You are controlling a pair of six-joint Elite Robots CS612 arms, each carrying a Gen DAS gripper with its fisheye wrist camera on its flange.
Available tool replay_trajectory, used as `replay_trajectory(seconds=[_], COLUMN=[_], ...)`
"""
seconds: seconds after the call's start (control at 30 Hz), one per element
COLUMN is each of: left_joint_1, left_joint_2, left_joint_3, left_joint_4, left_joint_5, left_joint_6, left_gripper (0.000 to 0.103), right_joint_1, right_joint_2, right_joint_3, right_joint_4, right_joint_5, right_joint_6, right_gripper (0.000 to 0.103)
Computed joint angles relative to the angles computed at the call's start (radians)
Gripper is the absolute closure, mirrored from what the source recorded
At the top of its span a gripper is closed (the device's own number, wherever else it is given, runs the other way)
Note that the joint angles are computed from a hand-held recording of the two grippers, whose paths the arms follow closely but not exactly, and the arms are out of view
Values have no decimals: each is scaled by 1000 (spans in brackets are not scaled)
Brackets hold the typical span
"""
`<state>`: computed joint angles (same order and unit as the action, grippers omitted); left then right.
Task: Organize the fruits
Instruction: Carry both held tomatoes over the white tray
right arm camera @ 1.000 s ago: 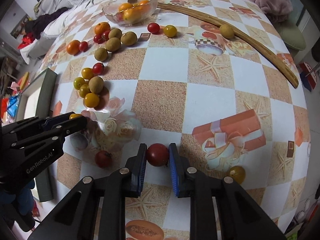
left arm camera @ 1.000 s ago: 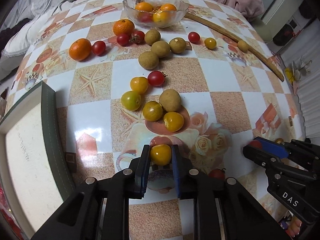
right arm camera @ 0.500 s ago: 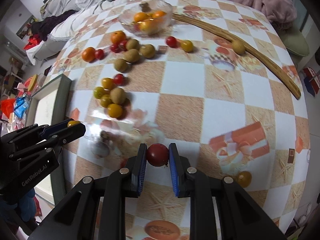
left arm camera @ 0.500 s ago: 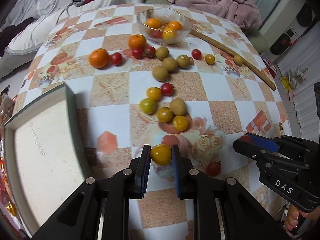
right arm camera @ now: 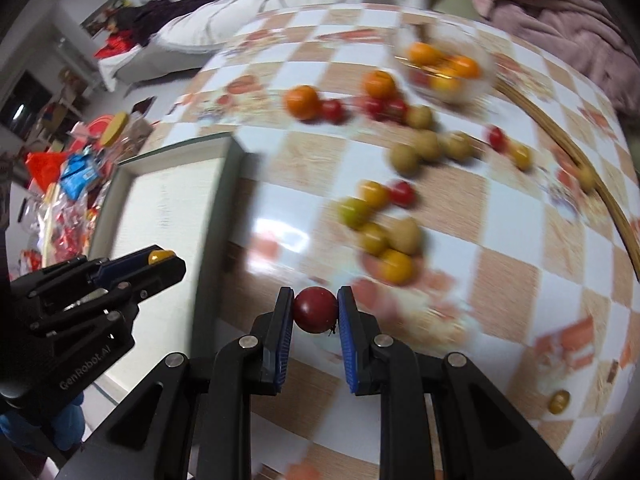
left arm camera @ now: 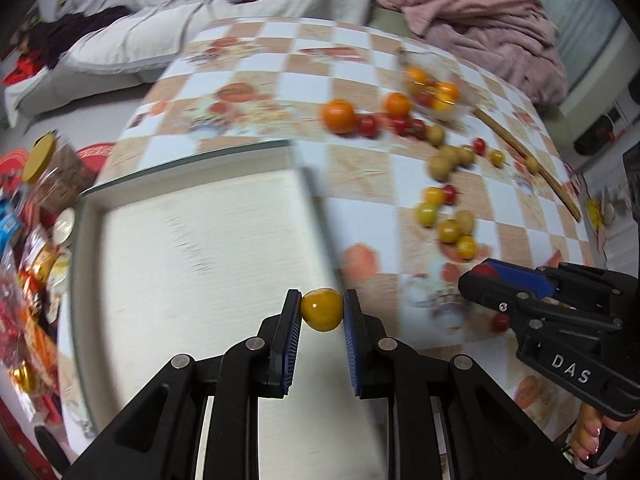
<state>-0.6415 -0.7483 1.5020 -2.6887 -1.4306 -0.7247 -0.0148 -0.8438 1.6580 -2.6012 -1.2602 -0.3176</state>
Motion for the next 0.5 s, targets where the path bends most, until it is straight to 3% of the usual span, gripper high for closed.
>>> replay_trajectory(seconds=[0.27,0.5], left_joint_1=[37,60], left_joint_2=[-40,-38], left_joint_3=[97,125], left_joint_4=[-5,5], left_joint_5=[46,63], left_joint_6=[-91,-127], left_gripper=[81,81], right_joint_1=[70,115], right_joint_2=[31,74], right_joint_3=[-60,-125], right_joint_4=[45,100], right_joint_5=[34,36], right_joint_6=[-29,-38], right_gripper=[79,79])
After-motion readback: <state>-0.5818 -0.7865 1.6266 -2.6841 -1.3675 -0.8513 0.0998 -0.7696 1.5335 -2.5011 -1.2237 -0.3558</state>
